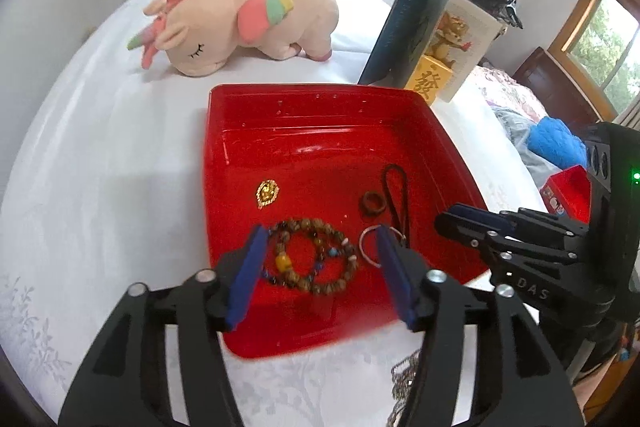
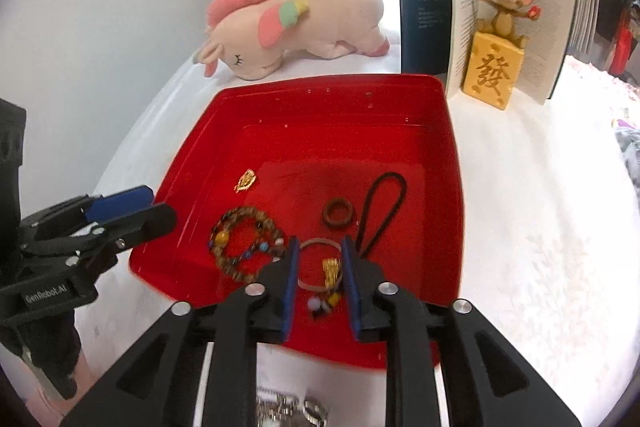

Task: Organize jewelry
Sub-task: 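Move the left gripper toward the black beaded necklace while the right gripper approaches the silver chains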

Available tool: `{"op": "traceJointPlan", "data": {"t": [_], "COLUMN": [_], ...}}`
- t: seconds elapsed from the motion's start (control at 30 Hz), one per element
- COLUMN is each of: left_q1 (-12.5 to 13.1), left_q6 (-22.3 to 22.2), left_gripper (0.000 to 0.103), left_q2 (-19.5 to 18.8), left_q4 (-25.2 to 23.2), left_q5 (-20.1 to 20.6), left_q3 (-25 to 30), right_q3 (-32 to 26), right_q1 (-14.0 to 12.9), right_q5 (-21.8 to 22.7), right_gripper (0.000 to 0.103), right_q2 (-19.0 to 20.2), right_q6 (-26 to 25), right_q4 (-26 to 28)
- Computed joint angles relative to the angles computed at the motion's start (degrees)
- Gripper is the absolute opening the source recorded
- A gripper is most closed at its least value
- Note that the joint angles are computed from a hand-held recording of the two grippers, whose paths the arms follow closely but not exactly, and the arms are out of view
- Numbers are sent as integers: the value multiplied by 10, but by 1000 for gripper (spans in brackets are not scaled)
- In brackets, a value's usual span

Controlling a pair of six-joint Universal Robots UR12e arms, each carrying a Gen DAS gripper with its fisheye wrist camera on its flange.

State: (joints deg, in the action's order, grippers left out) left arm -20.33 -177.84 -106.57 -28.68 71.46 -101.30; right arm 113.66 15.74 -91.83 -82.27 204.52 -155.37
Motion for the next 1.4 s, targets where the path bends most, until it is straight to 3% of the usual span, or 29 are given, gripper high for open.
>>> {"op": "traceJointPlan", "data": {"t": [0.07, 0.3, 0.57, 0.7, 0.9, 1.13, 1.27, 1.4], "left_q1": [1, 0, 11, 8, -3, -21, -27, -46], "left_q6": [7, 44, 63, 63, 58, 38, 34, 44], "left_gripper": [66, 66, 68, 78, 84, 86, 86, 90], "left_q2": [12, 63, 108, 123, 133, 137, 140, 134], "left_q4": [3, 15, -57, -69, -72, -44, -39, -37], "left_q5": [1, 16, -12, -14, 3, 40, 27, 41], "left_q3": [-13, -81, -141, -165, -185, -207, -212, -209], "right_q3": [15, 61, 102, 114, 127, 142, 150, 156], "right_q1": [5, 21, 43, 52, 63, 68, 70, 68], "right_q5": [-2, -7, 0, -6, -7, 7, 9, 6], "right_gripper": [22, 22, 22, 22, 25, 25, 25, 25], "right_q2": [-13, -47, -77, -90, -103, -107, -112, -119], "right_q6": [0, 9, 27, 36, 46, 57, 62, 69], "right_q4": [-9, -44, -35, -34, -29, -35, -39, -43]}}
